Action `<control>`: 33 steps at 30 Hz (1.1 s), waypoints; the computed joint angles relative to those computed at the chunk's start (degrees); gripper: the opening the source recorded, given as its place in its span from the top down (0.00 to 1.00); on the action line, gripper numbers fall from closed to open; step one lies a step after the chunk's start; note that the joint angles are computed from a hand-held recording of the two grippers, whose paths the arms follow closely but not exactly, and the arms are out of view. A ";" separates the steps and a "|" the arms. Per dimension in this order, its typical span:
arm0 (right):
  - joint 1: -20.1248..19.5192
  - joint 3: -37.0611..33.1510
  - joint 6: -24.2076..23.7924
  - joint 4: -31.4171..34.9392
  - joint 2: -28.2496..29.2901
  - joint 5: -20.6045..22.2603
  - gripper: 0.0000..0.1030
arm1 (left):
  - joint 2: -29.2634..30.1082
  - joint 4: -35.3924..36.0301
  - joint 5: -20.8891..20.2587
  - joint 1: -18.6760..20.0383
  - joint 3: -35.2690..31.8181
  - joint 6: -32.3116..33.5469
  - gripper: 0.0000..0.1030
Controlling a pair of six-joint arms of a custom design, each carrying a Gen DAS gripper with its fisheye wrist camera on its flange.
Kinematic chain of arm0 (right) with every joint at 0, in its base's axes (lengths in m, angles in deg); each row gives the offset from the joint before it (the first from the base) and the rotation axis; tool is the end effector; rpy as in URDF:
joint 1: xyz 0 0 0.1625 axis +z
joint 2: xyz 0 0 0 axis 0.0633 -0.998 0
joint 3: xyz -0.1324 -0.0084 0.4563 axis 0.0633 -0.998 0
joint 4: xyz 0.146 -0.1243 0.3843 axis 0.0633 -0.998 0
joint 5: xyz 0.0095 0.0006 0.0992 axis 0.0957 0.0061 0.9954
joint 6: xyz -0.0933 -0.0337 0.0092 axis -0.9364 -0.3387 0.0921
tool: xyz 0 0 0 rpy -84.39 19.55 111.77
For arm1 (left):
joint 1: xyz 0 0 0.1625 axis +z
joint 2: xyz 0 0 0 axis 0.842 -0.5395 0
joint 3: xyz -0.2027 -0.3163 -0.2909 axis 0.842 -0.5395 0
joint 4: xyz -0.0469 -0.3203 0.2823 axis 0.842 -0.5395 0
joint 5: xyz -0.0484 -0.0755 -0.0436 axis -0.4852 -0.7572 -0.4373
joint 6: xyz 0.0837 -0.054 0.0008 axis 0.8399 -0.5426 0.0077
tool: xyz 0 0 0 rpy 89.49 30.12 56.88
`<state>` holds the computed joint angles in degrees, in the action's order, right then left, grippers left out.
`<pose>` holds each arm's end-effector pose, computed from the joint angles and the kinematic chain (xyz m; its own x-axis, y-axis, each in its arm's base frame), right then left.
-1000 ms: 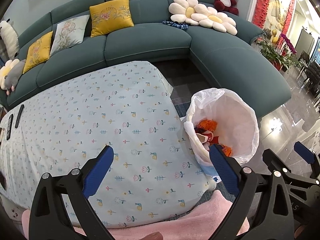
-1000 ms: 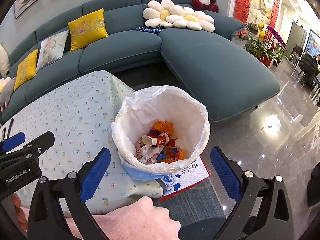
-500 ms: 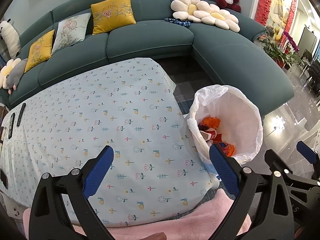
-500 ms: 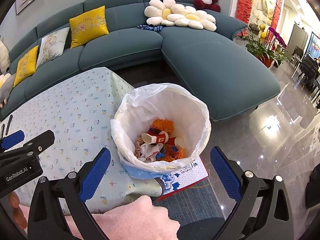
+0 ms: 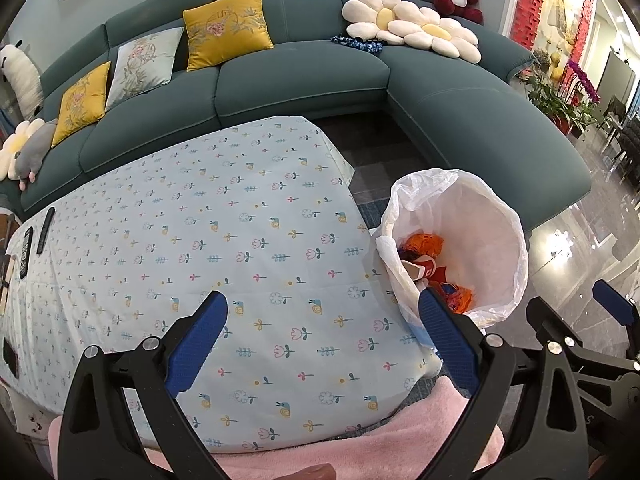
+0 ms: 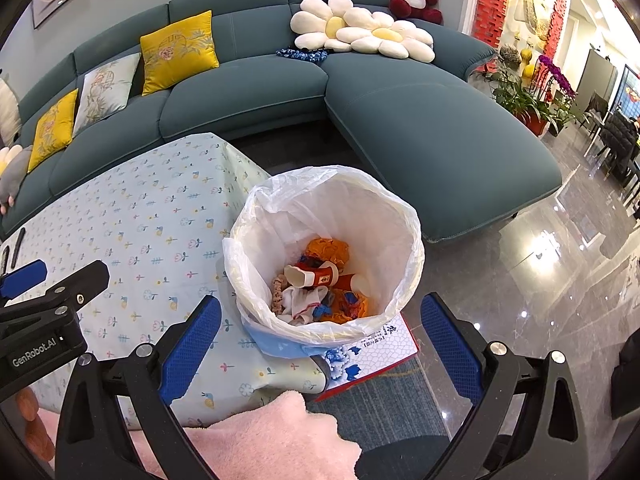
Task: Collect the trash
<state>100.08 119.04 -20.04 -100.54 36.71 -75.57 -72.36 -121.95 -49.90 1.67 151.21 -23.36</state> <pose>0.2290 -0.7382 0.1810 -0.6301 0.4346 0.6435 -0.1683 0.7326 -0.6596 -0.2639 -0.8244 0.1547 -0.6468 0.3729 -0.6653 0.6212 0.7636 -0.1759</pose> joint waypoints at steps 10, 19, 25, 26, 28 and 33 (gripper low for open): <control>0.04 -0.24 -0.44 -0.02 0.20 0.02 0.07 | -0.04 0.21 0.04 -0.12 0.05 -0.06 0.11; 0.06 -0.24 -0.36 0.08 0.20 0.00 0.07 | -0.04 0.79 -0.12 -0.02 -0.14 -0.59 0.11; 0.06 -0.25 -0.36 0.11 0.23 -0.02 0.07 | -0.02 0.60 0.22 0.00 0.00 -0.49 0.11; 0.06 -0.22 -0.26 0.20 0.20 -0.02 0.07 | 0.03 0.53 0.25 0.01 -0.08 -0.38 0.11; 0.05 -0.27 -0.36 0.19 0.21 -0.02 0.07 | 0.02 0.21 0.30 0.00 0.00 -0.29 0.11; 0.09 -0.16 -0.25 0.27 0.16 -0.11 0.07 | 0.04 0.28 0.10 -0.08 -0.05 -0.11 0.11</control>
